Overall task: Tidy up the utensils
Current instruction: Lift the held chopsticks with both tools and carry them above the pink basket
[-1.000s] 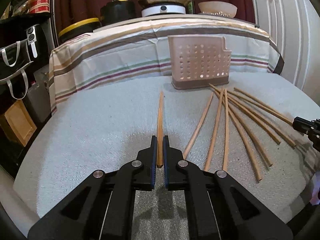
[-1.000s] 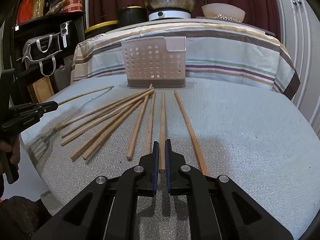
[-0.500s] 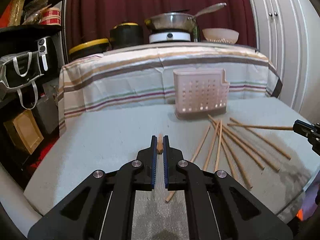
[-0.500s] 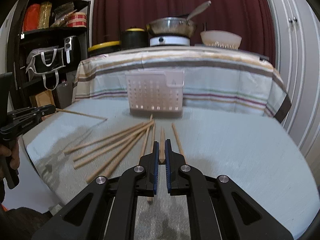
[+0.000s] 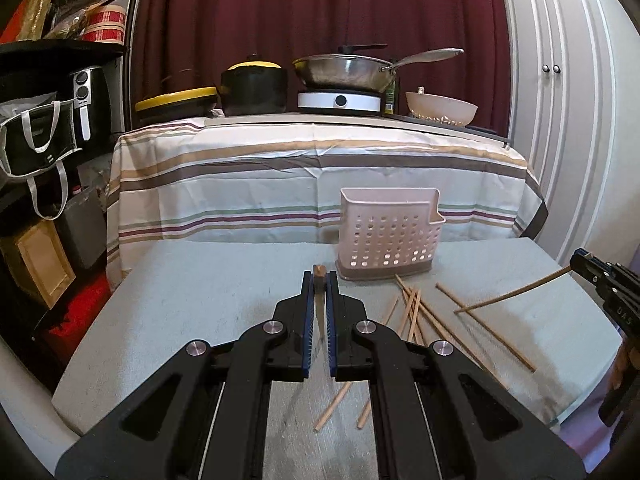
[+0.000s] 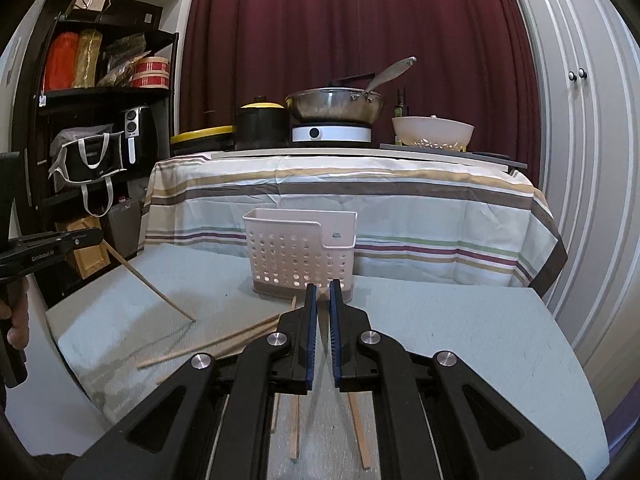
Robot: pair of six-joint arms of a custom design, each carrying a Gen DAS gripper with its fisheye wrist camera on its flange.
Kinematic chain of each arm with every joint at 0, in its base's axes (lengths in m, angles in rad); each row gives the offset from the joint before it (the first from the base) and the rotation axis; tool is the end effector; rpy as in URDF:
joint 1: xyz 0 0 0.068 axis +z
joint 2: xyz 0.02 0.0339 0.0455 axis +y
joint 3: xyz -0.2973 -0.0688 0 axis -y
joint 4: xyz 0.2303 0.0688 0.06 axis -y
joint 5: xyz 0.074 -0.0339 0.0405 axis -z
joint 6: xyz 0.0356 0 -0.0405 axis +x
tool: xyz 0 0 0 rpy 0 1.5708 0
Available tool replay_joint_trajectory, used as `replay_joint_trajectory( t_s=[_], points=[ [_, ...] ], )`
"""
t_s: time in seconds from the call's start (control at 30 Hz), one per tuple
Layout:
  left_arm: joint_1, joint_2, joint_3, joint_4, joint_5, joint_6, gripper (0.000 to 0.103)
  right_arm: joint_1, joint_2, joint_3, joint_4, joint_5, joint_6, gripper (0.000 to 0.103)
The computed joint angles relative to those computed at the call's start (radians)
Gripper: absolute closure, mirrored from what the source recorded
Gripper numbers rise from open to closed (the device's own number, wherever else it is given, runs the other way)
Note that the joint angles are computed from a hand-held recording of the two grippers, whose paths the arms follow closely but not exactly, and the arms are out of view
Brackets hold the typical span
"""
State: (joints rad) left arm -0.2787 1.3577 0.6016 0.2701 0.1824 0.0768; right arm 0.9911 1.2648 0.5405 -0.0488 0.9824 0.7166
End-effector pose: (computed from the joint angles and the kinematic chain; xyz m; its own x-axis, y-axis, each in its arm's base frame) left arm 0.2503 -0.0783 0.2388 -0.4152 0.1973 -0.8881 0.4579 0.8888 -0.0166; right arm 0.1397 0.1593 0.2239 -0.3792 0.0863 -0.9213 0.1470 0.9886 0.0321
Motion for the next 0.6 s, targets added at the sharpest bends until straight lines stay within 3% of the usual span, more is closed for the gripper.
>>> replay_joint_trajectory(
  t_s=[0.6],
  points=[
    [-0.007, 0.165, 0.187, 0.008, -0.006, -0.008, 0.097, -0.229, 0.037, 0.029, 0.25, -0.178, -0.293, 0.096]
  ],
)
